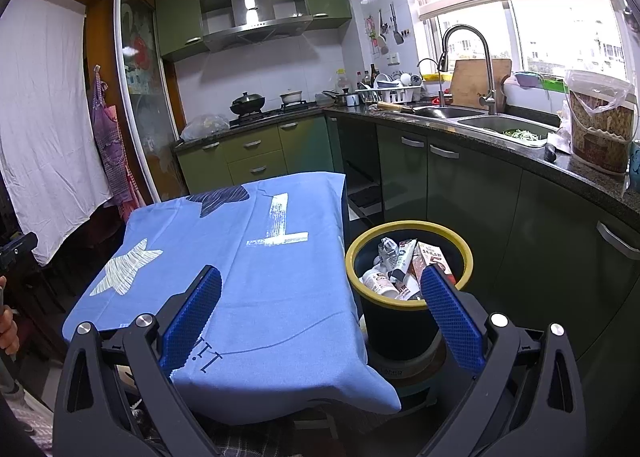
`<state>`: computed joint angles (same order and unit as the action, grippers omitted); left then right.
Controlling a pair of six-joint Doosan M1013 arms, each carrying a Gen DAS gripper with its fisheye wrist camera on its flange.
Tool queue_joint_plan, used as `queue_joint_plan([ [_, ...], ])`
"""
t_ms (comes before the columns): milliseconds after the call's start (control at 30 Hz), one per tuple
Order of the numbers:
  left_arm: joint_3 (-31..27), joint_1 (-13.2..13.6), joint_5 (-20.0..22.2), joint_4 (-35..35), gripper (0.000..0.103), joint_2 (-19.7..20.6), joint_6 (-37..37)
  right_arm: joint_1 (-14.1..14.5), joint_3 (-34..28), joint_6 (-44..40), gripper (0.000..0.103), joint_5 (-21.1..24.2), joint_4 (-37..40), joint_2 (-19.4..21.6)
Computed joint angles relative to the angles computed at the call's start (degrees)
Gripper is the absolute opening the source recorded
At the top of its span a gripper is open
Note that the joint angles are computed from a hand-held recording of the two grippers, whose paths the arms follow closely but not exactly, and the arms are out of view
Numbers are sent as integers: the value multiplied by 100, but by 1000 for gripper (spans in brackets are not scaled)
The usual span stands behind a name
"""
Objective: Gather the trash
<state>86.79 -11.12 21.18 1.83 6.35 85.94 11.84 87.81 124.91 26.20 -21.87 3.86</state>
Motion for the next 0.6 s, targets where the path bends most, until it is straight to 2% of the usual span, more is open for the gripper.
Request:
queue_joint_plan([
  [600, 4, 3, -6, -87, 96, 2, 95, 2, -8, 2, 98, -4, 5, 5],
])
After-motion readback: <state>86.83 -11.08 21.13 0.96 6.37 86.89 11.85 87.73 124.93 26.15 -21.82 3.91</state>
